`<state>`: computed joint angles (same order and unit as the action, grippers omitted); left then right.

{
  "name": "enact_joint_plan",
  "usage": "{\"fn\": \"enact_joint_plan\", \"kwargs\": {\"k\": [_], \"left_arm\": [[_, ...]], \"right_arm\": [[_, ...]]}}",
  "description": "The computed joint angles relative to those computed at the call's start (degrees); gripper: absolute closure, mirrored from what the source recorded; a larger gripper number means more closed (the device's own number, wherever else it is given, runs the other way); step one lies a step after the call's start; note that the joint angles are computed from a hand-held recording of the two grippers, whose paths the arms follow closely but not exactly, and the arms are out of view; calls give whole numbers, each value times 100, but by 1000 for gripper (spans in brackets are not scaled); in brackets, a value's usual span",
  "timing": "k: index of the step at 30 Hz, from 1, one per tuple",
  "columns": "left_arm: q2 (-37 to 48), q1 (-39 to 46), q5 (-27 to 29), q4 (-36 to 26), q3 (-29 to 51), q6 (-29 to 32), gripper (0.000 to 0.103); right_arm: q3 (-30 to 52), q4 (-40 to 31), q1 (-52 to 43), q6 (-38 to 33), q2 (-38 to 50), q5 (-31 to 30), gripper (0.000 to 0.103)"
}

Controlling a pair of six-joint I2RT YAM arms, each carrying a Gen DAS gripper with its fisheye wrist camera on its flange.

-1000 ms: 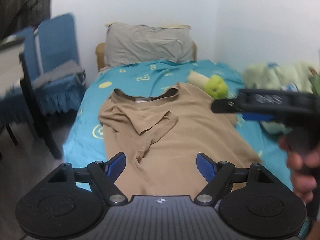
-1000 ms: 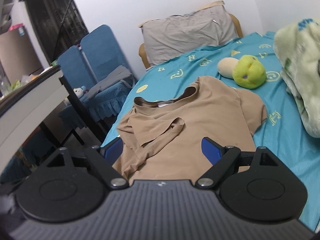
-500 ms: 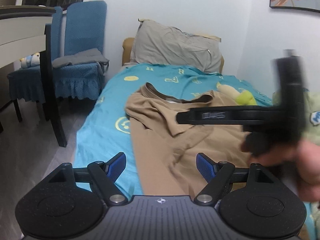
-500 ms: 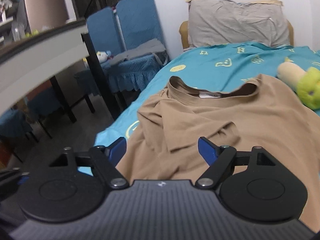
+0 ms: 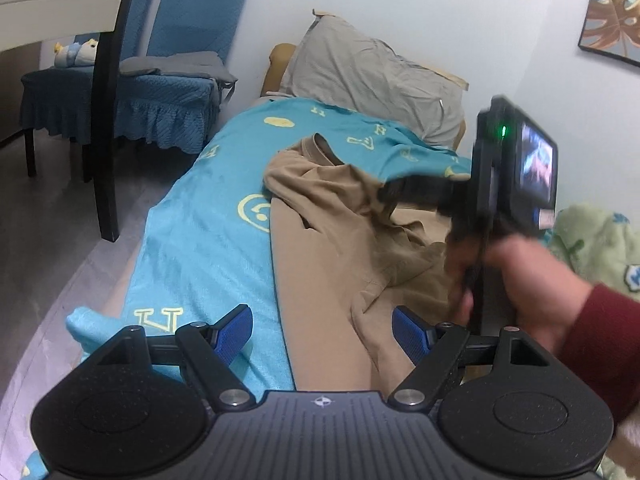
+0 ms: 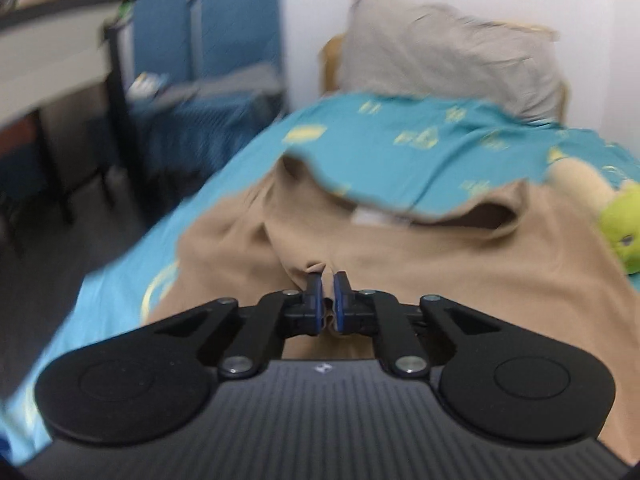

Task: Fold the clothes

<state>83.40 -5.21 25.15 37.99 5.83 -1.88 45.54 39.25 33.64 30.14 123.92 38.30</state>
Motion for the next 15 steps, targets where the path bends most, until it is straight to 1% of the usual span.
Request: {"fn": "enact_joint_plan", "kwargs": {"k": [3,5,7,9,11,13,14,15], "left_arm": [[143,9,19,182,-24,-122,24],[202,-47,-72,290,-54,-114,24],[309,-79,-121,439,-85,-67,24],[447,-131,-177,566,-81,-44,24],[581,-196,-249,630,-45,-55,24],[693,-232,-303,681,-13,-85,24],[731,-233,-312,696,0,-101,24],[739,-212,-300,670,21,-105,24]], "right_arm": [[276,-117,-358,-160,-25,144,94],[543,-305,-635,-299,29,135,94],[769,-630,-923,-171,70,9,94],[861,-827,-1153,38,90,-317,94],[666,-618,-1216,157,39,-449,92],[237,-123,-1172,273,-95,-471,91],[27,126,-1148,331,-154,-478,88],[-200,311,-1122,477,-245,-504,82]]}}
